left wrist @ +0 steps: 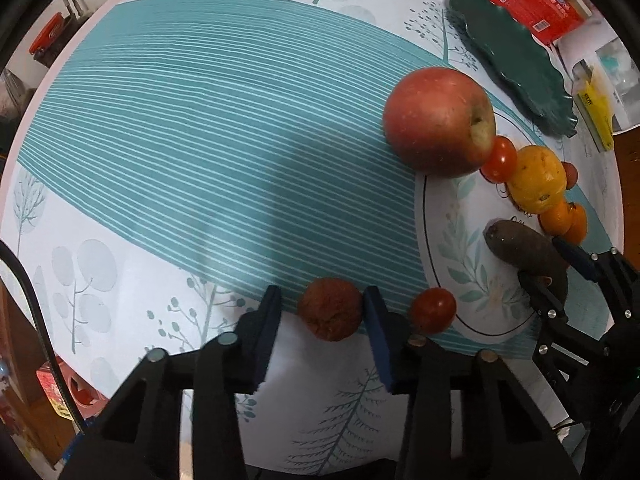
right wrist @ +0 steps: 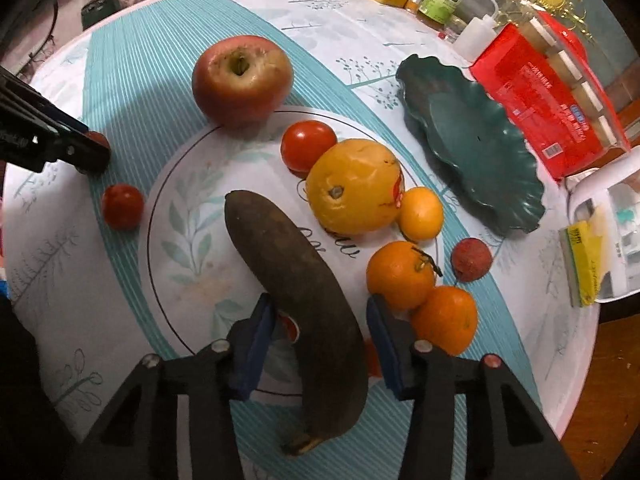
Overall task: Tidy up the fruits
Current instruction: 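Grasp the dark banana with the right tool while the left tool grasps the red lychee, then carry the banana with the right tool while the left tool carries the lychee to the green plate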
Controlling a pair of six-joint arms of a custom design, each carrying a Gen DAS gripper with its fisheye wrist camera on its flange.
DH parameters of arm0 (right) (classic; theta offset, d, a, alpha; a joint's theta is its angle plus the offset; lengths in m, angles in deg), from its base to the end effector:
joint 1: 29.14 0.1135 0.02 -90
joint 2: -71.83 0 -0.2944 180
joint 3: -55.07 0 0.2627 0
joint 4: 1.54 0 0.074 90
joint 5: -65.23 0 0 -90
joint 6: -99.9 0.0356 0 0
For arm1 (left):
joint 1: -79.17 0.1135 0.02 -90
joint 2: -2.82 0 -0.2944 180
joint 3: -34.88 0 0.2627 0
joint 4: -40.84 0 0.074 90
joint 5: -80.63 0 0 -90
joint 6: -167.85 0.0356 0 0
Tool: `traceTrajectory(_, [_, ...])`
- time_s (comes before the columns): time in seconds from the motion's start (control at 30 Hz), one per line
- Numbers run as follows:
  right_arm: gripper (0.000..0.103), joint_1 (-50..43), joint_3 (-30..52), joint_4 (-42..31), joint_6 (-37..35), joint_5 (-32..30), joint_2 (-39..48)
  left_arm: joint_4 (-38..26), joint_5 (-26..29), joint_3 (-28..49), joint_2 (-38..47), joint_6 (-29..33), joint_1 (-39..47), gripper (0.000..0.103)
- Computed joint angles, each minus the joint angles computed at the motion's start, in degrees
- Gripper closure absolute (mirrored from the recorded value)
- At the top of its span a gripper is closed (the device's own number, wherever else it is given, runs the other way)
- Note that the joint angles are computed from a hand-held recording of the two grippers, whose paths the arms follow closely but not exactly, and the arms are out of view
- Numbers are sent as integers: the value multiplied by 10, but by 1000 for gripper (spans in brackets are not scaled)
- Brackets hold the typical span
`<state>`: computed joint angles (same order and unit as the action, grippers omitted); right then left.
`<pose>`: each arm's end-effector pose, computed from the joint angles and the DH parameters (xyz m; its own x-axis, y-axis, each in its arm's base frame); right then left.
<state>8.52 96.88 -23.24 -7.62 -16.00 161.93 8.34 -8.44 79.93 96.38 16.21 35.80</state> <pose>0.1875 0.1379 0.1092 -0.5400 -0.7926 -0.2832 -0.7604 0.6037 -0.2396 0.1664 -0.1580 0.1023 -0.9469 -0.3159 -0.0601 -0.3048 0.9413 -0.1451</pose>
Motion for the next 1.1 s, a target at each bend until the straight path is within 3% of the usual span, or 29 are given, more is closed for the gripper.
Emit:
traceTrajectory(0.13, [62, -33, 4, -9, -8, -54, 0, 5, -1, 6, 7, -4, -7, 72])
traceTrajectory(0.37, [64, -47, -14, 14, -6, -77, -13, 18, -3, -1, 2, -4, -6, 73])
traceTrajectory(0.53, [65, -64, -17, 11, 19, -93, -28, -18, -25, -12, -62, 5, -20, 73])
traceTrajectory(0.87, [66, -51, -14, -48, 99, -102, -144, -97, -83, 51, -169, 103, -22, 73])
traceTrajectory(1.1, [66, -60, 40, -107, 166, -105, -208, -111, -89, 129, -169, 202, 5, 73])
